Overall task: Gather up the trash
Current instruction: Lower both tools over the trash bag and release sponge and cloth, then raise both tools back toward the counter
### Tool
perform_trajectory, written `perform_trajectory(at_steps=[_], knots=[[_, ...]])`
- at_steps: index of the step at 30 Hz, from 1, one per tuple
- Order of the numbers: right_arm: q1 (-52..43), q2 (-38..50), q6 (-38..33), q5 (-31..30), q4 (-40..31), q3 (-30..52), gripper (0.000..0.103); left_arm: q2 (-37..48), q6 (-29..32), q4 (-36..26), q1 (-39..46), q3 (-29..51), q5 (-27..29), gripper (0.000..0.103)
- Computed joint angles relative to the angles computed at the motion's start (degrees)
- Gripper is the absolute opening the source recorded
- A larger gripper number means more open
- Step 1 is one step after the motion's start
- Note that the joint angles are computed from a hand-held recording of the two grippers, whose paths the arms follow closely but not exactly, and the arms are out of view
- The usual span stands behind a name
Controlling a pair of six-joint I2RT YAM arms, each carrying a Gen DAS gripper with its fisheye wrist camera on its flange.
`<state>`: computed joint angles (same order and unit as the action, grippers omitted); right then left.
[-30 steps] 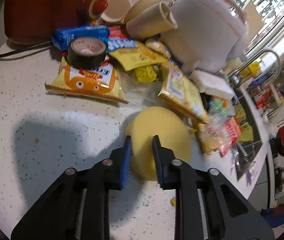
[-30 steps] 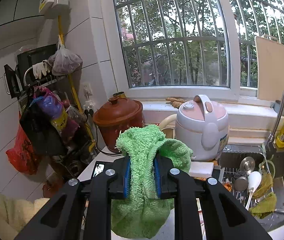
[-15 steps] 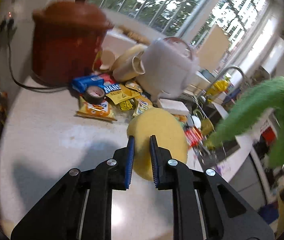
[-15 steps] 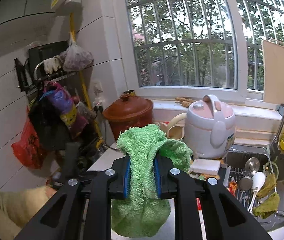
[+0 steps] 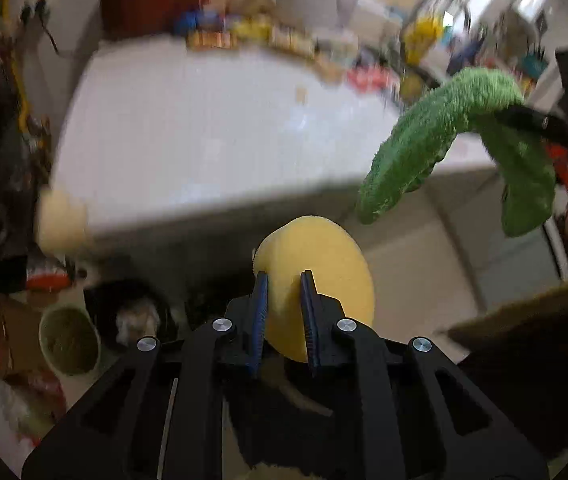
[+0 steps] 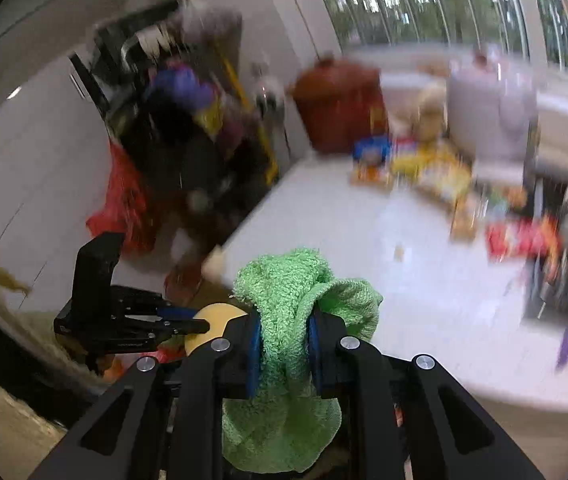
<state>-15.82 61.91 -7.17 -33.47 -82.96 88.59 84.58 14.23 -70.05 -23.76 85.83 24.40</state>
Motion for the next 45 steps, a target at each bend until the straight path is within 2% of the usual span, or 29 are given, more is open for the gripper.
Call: perform_trajectory(at_steps=[2,5,9,12,13,14,15,16,17,20,23,26,29,30,31,34,38,40,43,45], knots=[[3.47,-3.1,2.21,3.56,2.38,-7.71,0.019,0.08,0.06,2.73,-0.23,-6.32,-0.98,0.016],[7.78,-7.5,4.88,7.62,7.29,-20.4,0.019,2.1,-0.84,11.18,-1.12,-16.39,-2.04,0.017],[11.87,-10.87,7.97,12.55,19.53,-39.58,0.019,8.85,-2.8,23.14,-2.35,-24.5,-3.69,0.017],[13.98,-7.89,9.92,16.5,31.17,-51.07,0.019,17.82,-5.16,31.93,-3.58,-26.97,-5.6,0.019],[14.49,-5.39,10.34,17.73,35.42,-54.01,0.023,19.34,-5.78,34.26,-4.2,-27.44,-6.76,0.02],[15.15,-3.52,10.71,19.2,38.33,-55.87,0.029,22.17,-6.66,36.72,-4.89,-27.15,-7.93,0.025],[15.3,-1.06,10.49,19.79,41.35,-57.66,0.046,24.06,-6.84,37.36,-4.88,-26.77,-7.32,0.044],[15.74,0.2,11.09,21.54,43.95,-59.21,0.066,24.37,-7.25,38.11,-5.13,-27.13,-7.63,0.057],[16.02,1.12,11.55,23.26,45.51,-59.73,0.072,24.51,-7.45,39.24,-5.63,-27.45,-8.29,0.078],[14.88,0.9,11.41,23.6,45.67,-59.95,0.084,23.12,-5.26,39.52,-6.73,-28.03,-8.91,0.081],[11.24,-0.6,8.23,22.34,40.48,-56.72,0.086,20.81,-5.45,37.33,-6.37,-27.97,-9.02,0.081],[4.55,-5.36,2.72,18.5,30.64,-50.09,0.086,14.72,-4.62,32.31,-3.38,-27.38,-8.84,0.081],[-1.9,-8.87,-1.96,12.4,18.33,-38.28,0.086,8.65,-3.89,27.52,-1.05,-24.87,-9.59,0.084],[-3.6,-8.6,-2.91,9.89,15.19,-32.93,0.089,6.88,-3.96,26.03,-0.37,-23.52,-9.64,0.087],[-5.13,-8.09,-3.15,7.3,13.46,-27.26,0.099,4.6,-4.32,24.17,0.48,-21.62,-9.19,0.088],[-7.13,-4.93,-1.77,3.5,16.8,-15.5,0.098,0.96,-7.75,22.25,1.6,-15.04,-7.78,0.093],[-6.63,5.02,1.71,7.05,26.86,-7.45,0.098,0.93,-15.42,26.57,-0.53,-7.5,-9.89,0.094],[-5.55,13.37,2.71,8.83,32.03,-2.99,0.098,2.59,-17.37,27.99,-2.0,-4.83,-12.56,0.094],[-4.63,26.09,1.05,11.78,31.81,7.11,0.098,4.61,-19.19,27.85,-2.83,-1.06,-13.59,0.094],[-2.5,36.65,-2.24,15.15,29.65,16.64,0.098,4.25,-20.35,27.28,-3.64,-0.37,-14.21,0.094]])
